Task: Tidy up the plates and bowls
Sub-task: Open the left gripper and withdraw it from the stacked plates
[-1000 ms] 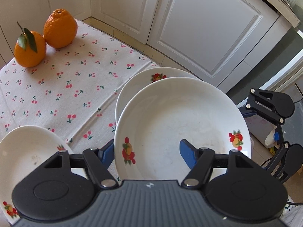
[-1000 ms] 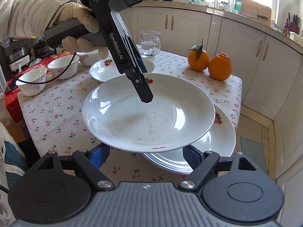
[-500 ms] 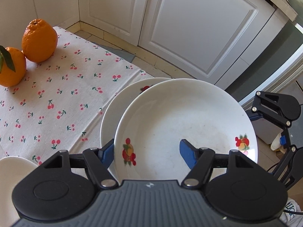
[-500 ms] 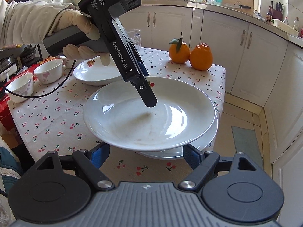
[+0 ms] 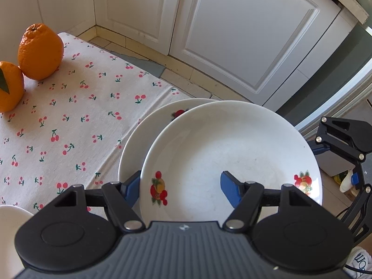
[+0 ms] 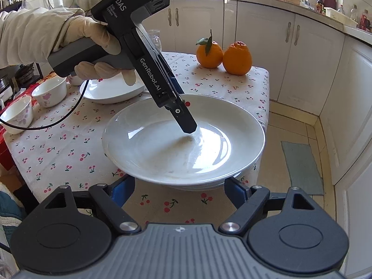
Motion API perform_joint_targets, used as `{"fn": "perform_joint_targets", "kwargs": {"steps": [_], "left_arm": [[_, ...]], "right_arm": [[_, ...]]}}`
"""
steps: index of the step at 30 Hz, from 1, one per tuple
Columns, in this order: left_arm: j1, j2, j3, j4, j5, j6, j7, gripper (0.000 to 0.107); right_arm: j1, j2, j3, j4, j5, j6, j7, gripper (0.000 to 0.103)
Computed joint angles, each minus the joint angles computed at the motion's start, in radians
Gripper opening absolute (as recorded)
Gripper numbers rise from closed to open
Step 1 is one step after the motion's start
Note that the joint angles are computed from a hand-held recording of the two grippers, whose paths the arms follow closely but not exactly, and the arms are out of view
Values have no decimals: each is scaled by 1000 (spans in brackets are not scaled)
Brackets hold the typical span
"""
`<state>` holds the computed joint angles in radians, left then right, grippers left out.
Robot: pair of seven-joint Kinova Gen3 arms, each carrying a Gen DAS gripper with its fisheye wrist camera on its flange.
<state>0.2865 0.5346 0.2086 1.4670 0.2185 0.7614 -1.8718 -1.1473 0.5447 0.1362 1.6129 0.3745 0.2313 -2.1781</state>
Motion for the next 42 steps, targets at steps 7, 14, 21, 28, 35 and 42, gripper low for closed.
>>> {"fn": "perform_joint_targets", "kwargs": {"steps": [7,14,21,28,35,42], "left_arm": [[1,8,0,-3,2,-5,-5,70],[5,5,1,6,0,-26,-6,70],[8,-4,-3,12,-10,-43,2,70],[9,-23,-3,33,-16,-66,9,71],[15,-53,-11,66,-37,-91,23,73],[41,-77,-30,92,-72,-115,54,81]], "right_arm": [[-15,3,14,-11,0,30,-30,87],[-31,-4,27,-1,34,37,-99,88],[-56,-5,54,8,73,25,-153,90],[-75,4,72,2,98,27,-185,96],[-93,20,86,-19,122,45,-215,102],[-98,31,89,-31,134,55,-255,103]]}}
